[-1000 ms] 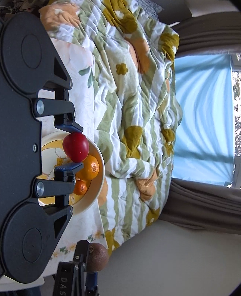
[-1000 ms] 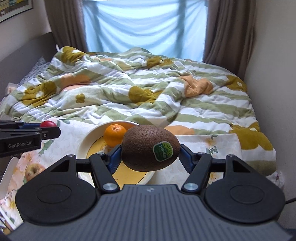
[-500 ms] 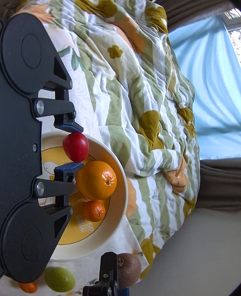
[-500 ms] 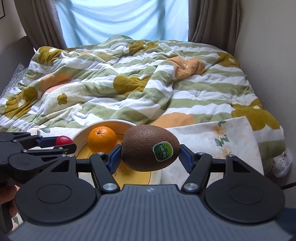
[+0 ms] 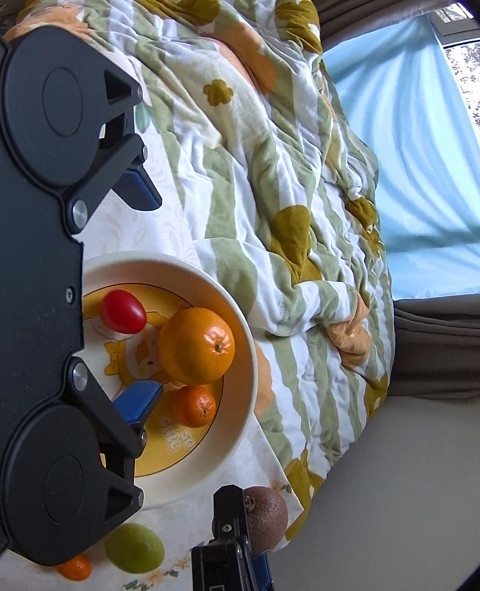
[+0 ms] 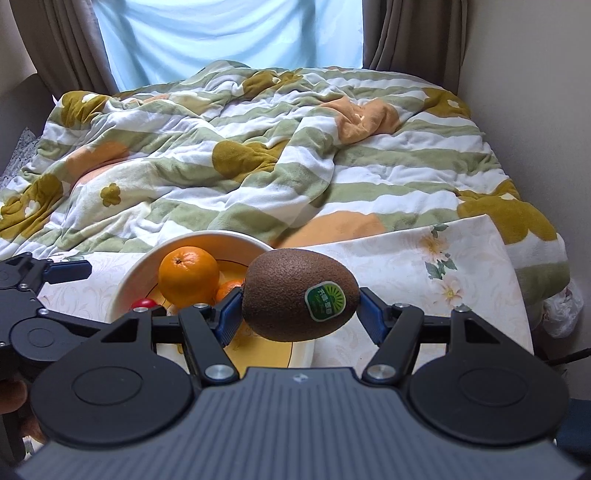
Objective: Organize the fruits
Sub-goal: 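Open the left tool to drop the tomato in the bowl while the right tool lowers and releases the kiwi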
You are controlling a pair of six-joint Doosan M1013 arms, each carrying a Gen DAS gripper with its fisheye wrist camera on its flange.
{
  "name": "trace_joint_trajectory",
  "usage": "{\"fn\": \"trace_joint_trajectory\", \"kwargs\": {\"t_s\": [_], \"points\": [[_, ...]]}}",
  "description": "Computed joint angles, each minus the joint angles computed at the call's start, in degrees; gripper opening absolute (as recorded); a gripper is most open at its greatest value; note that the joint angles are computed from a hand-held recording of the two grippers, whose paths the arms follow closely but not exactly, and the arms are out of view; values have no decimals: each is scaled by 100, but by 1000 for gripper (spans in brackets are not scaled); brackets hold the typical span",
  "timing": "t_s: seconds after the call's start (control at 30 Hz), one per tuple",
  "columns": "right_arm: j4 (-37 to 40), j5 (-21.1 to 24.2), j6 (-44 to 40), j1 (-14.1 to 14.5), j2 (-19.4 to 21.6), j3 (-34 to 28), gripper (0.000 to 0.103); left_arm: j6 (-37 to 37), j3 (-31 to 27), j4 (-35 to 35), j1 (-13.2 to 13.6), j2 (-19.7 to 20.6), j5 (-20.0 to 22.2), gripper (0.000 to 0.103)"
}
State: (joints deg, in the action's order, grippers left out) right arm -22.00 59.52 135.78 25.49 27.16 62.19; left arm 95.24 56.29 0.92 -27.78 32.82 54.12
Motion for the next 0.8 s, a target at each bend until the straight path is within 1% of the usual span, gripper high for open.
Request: {"fn": "trace_joint_trajectory", "kwargs": {"t_s": [0.17, 0.33, 0.47, 0.6, 0.8], "points": [[32, -55, -183, 9, -66, 66, 81, -159, 260, -156, 50, -240, -50, 101], [162, -135, -491, 19, -48, 83, 81, -515, 517, 30, 37, -467, -183, 102], [185, -105, -880, 64, 15, 90, 81, -707, 668, 172, 20, -588, -267, 103], [331, -132, -1162, 86, 70, 145, 81, -794, 733, 413, -17, -637, -199, 103], [427, -306, -1577, 120, 158, 167, 81, -846, 961, 290, 19, -781, -322, 103]]}}
